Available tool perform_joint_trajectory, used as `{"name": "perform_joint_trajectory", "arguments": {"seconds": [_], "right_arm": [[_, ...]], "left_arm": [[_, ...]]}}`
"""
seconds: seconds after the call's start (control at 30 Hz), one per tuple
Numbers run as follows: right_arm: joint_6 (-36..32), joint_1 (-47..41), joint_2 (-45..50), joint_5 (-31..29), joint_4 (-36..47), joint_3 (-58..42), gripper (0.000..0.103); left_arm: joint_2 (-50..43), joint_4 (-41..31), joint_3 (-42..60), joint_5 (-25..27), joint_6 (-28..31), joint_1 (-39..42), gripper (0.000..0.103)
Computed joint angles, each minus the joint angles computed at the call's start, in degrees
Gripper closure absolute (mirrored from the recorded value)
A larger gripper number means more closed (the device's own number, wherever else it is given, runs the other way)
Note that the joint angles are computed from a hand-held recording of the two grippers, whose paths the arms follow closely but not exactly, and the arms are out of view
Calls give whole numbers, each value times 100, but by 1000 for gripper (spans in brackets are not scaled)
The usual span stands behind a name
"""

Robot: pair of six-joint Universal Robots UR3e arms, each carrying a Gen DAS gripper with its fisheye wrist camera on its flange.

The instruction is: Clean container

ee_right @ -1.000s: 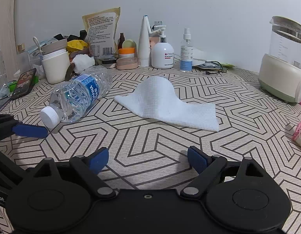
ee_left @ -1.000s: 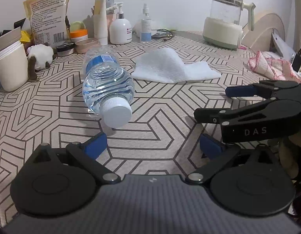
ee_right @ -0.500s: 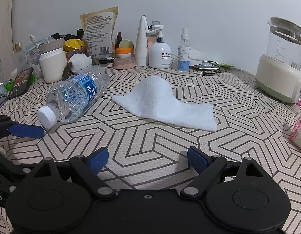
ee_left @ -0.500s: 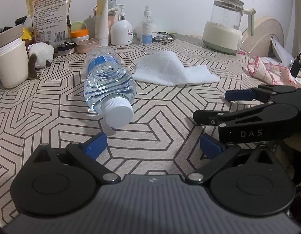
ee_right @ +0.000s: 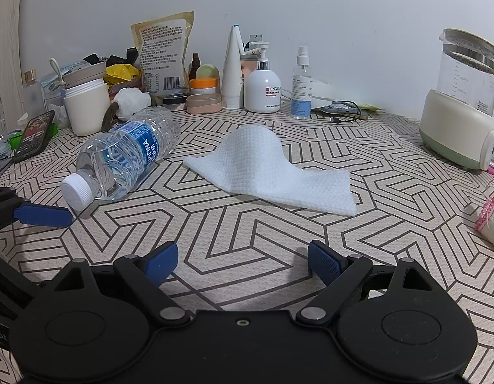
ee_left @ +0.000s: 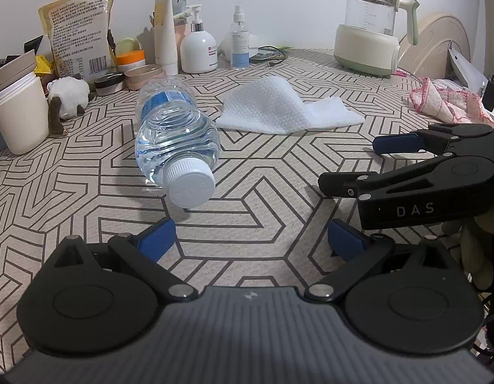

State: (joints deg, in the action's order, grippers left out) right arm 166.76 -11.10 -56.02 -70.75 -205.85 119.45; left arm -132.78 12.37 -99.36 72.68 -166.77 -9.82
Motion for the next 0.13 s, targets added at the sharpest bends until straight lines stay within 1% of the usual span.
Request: {"name": "perform_joint_trajectory", "arguments": {"seconds": [0.13], "right_arm": [[-19,56,18,-85,-112,35,12]], "left_arm": [[-6,-10,27,-1,-6,1,0]]}}
